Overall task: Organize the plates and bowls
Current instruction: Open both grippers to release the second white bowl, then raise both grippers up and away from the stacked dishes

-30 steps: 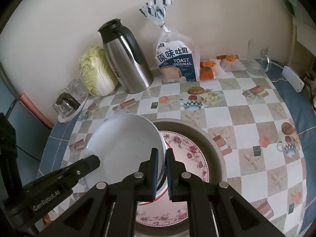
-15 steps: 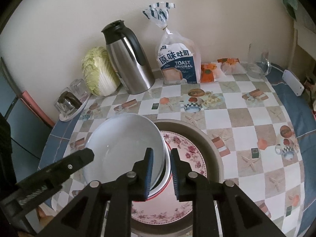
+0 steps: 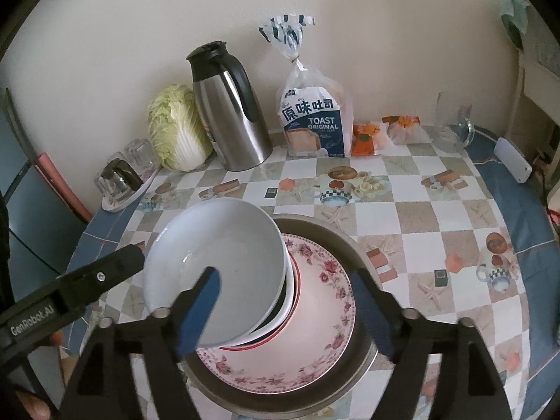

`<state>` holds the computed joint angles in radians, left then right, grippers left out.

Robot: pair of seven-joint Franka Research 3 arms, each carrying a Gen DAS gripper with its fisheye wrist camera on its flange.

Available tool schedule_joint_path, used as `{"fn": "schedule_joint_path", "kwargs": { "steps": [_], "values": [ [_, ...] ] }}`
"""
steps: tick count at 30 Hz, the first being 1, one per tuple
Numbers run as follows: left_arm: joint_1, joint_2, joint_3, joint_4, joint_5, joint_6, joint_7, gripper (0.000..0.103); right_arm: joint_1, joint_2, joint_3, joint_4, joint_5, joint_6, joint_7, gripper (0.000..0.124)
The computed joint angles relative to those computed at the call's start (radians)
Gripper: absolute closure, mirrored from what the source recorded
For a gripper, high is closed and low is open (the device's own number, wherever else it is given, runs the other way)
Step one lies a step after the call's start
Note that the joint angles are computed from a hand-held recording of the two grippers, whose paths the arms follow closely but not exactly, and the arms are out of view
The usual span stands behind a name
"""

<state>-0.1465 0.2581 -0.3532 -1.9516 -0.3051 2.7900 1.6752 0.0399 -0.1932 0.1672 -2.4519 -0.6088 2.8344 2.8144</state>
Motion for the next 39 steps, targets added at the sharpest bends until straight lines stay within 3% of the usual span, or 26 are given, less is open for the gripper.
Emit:
{"fn": "schedule_joint_path", "kwargs": {
  "steps": [3, 9, 14, 16, 20, 28, 39],
  "values": [
    [-0.026, -0.003, 0.033, -0.014, 0.073, 0.027, -0.053, 0.008, 0.001, 0.001, -0.001, -0.003, 0.003, 0.002, -0.001, 0.021],
    [-0.030, -0.018, 0.046, -0.053, 0.158, 0.093, -0.105, 0.007, -0.004, -0.006, 0.010, -0.003, -0.053, -0.028, 0.031, 0.021],
    [-0.143, -0.055, 0.188, -0.094, 0.515, 0.112, -0.376, 0.007, -0.005, -0.038, 0.022, -0.034, -0.086, -0.016, 0.071, 0.021],
    [-0.149, -0.074, 0.205, -0.118, 0.601, 0.115, -0.459, 0.007, -0.008, -0.052, 0.034, -0.046, -0.096, -0.021, 0.076, 0.021],
    [-0.058, -0.096, 0.116, -0.156, 0.470, 0.113, -0.359, 0.007, -0.006, -0.088, 0.056, -0.078, -0.100, -0.048, 0.076, 0.021],
    [-0.027, -0.119, 0.083, -0.216, 0.356, 0.042, -0.217, 0.007, 0.004, -0.132, 0.092, -0.129, -0.077, -0.094, 0.071, 0.021],
    [-0.072, -0.111, 0.131, -0.242, 0.525, 0.067, -0.289, 0.007, 0.013, -0.147, 0.100, -0.183, -0.019, -0.114, 0.066, 0.021]
  ]
}}
